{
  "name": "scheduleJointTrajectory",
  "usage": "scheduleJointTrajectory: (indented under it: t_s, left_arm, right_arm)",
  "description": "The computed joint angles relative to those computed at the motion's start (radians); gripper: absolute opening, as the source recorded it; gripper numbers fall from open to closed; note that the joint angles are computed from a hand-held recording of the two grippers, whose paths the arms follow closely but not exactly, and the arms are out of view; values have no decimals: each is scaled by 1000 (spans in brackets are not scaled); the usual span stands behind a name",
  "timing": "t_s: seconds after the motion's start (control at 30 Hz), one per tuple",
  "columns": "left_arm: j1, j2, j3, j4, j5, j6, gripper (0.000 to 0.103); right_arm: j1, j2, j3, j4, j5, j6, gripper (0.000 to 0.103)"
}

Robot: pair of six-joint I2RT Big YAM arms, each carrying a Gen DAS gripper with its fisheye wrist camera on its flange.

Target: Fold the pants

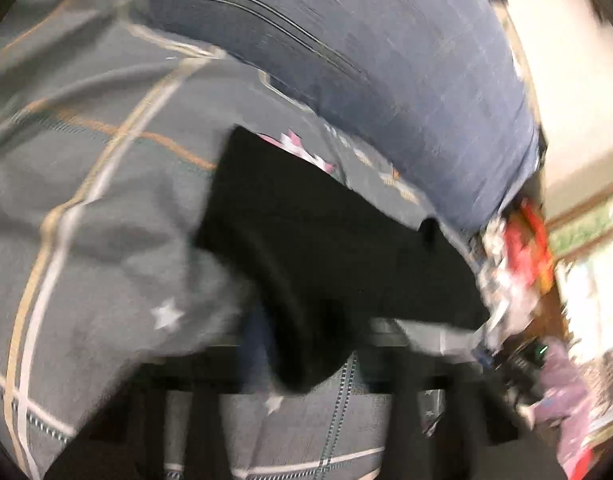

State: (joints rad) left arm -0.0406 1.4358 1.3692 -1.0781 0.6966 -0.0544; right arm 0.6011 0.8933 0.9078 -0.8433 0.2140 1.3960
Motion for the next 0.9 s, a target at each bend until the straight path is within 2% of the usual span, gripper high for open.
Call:
scheduleJointTrajectory:
  t_s: [0.13, 0.23, 0.33, 0.37, 0.4, 0.43, 0.47, 0.53, 0.6, 0.63, 0.67, 0.73, 0.8, 0.9]
  left_arm:
    - [-65, -16, 62, 22, -101, 42, 7]
    - [-78, -6, 141, 76, -151, 40, 7]
    - [-80, 28, 208, 103, -199, 56, 7]
    - [-84, 32, 205, 121, -236, 80, 8]
    - [-97, 41, 199, 140, -304, 112, 8]
    - [-109, 60, 191, 137, -369, 141, 8]
    - [-113, 83, 187, 110, -399, 154, 8]
    - [-109, 120, 158, 55, -415, 154, 8]
    - [-98, 111, 103, 69, -403, 152, 8]
    - [-90, 95, 78, 98, -380, 143, 8]
    - [-86, 92, 80, 92, -368, 139, 8]
    - [-77, 96, 94, 84, -355, 128, 11]
    - [-80, 106, 105, 79, -371, 132, 12]
    - [-83, 114, 102, 87, -378, 132, 15]
  right_arm:
    - [-6, 9, 4, 9, -6, -16, 30]
    - [-15, 26, 26, -9, 2, -54, 30]
    - [-12, 32, 32, -28, 15, -75, 30]
    - [-13, 39, 35, -27, 15, -80, 30]
    - [-12, 41, 35, -30, 15, -84, 30]
    - [-15, 49, 39, -31, 14, -85, 30]
    - [-21, 53, 39, -33, 9, -86, 30]
    - [-31, 59, 37, -33, -1, -81, 30]
    - [-48, 75, 50, -38, -5, -85, 30]
    - [-57, 77, 56, -48, -3, -90, 31]
    - [-63, 71, 55, -56, -2, -94, 33]
    - [-83, 70, 67, -72, 14, -100, 49]
    - [-103, 63, 79, -89, 65, -98, 57]
    - [-134, 68, 104, -120, 132, -96, 60]
